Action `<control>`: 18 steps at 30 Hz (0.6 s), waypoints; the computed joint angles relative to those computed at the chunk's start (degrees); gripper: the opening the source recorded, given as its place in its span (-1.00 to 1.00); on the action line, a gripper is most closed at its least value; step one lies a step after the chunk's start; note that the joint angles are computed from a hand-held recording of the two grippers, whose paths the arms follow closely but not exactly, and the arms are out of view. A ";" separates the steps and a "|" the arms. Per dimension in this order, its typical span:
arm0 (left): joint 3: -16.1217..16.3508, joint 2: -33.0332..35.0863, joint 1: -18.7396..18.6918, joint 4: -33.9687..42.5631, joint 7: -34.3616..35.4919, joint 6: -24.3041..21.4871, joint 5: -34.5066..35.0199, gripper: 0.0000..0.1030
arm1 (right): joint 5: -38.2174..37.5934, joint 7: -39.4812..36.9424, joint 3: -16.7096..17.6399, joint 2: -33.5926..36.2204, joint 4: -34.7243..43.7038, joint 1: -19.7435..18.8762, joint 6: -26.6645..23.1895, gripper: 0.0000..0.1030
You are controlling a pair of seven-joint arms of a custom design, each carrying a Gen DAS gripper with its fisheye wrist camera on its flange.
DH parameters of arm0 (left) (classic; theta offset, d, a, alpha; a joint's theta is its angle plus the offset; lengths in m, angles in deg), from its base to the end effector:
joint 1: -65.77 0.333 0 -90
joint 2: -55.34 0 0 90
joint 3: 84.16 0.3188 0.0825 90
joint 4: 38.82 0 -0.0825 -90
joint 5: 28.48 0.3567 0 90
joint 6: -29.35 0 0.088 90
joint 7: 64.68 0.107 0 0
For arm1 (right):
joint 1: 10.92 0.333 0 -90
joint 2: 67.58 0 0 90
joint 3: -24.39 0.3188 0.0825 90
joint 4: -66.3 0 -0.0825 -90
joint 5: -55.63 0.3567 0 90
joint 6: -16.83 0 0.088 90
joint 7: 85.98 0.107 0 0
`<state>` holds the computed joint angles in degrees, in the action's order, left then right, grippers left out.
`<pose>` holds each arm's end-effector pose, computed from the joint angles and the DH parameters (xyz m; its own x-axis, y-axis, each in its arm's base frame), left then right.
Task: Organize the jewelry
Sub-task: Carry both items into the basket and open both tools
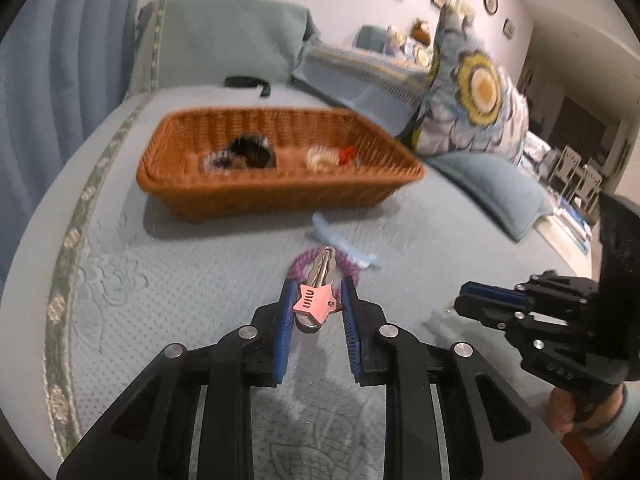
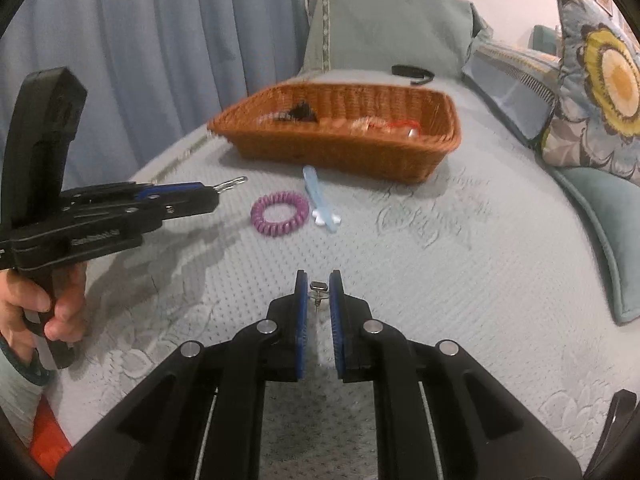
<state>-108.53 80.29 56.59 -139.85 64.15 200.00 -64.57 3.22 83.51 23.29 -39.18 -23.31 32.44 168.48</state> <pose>0.6048 -0.3011 0.4340 -0.6010 -0.7749 0.1956 -0.6022 0.2782 -0.7483 0.5062 0.4919 0.4299 0.1006 -0.9886 -0.1119 -0.6747 0.0148 -0.7379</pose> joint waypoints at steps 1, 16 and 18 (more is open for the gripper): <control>-1.55 -0.49 1.18 -0.42 1.43 0.77 -1.38 -0.60 | -0.67 0.78 -0.41 -0.48 -0.31 0.23 0.19 -0.83; 0.70 5.76 -2.44 14.45 -1.27 2.09 -0.69 -0.60 | 6.72 -10.15 0.28 6.49 17.67 -7.43 2.25 -0.83; 3.65 9.26 -5.08 20.05 -5.77 0.68 3.00 -0.60 | 12.86 -16.59 2.04 11.38 25.29 -9.81 1.24 -0.83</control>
<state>-104.88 89.56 51.51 -119.80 58.38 200.68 -61.57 16.09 66.92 25.32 -27.80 1.97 22.62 169.72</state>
